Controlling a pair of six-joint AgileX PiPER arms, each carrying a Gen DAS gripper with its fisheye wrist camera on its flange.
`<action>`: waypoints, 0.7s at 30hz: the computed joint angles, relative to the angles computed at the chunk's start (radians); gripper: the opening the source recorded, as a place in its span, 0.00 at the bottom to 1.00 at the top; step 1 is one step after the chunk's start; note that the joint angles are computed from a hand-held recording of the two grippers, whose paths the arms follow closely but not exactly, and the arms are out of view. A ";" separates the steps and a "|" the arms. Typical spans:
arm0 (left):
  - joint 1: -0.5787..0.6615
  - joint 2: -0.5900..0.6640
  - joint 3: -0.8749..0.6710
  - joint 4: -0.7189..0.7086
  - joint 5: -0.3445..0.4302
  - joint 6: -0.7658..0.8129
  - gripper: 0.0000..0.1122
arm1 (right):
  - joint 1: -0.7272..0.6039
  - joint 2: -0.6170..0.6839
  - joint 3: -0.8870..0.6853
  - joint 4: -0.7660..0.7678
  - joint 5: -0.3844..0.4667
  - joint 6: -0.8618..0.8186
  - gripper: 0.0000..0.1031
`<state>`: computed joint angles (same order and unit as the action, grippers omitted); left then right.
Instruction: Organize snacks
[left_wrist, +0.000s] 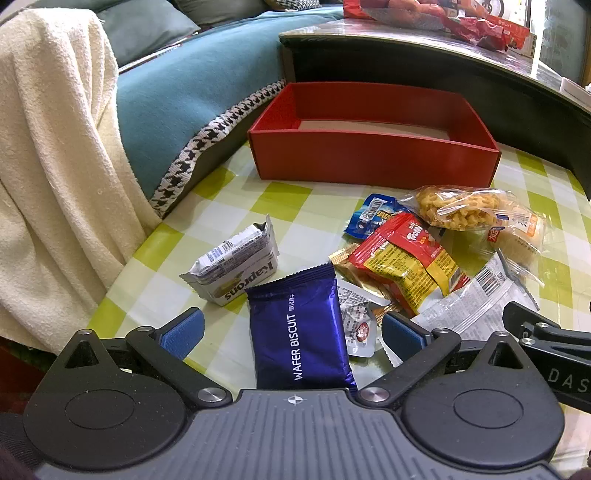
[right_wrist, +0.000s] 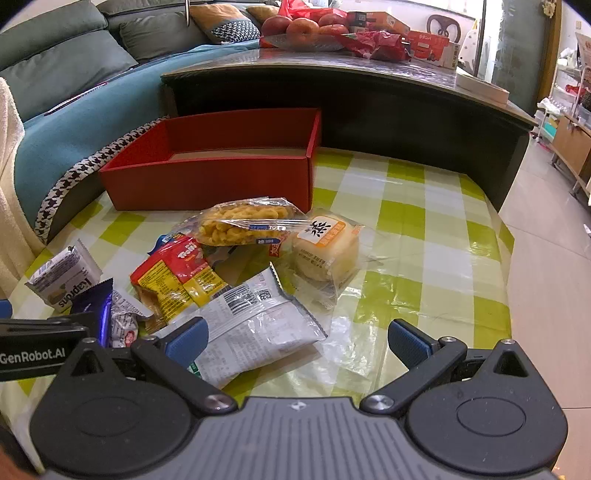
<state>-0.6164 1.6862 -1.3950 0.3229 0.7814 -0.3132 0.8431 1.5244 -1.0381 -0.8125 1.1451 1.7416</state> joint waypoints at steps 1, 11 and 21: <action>0.000 0.000 0.000 0.000 0.000 0.000 0.92 | 0.000 0.000 0.000 0.000 0.000 -0.001 1.00; -0.001 0.000 0.001 0.003 0.001 -0.004 0.92 | -0.004 0.003 -0.004 0.005 -0.005 -0.008 1.00; 0.000 0.000 0.000 0.001 0.001 -0.002 0.92 | -0.005 0.005 -0.004 0.006 -0.008 -0.010 1.00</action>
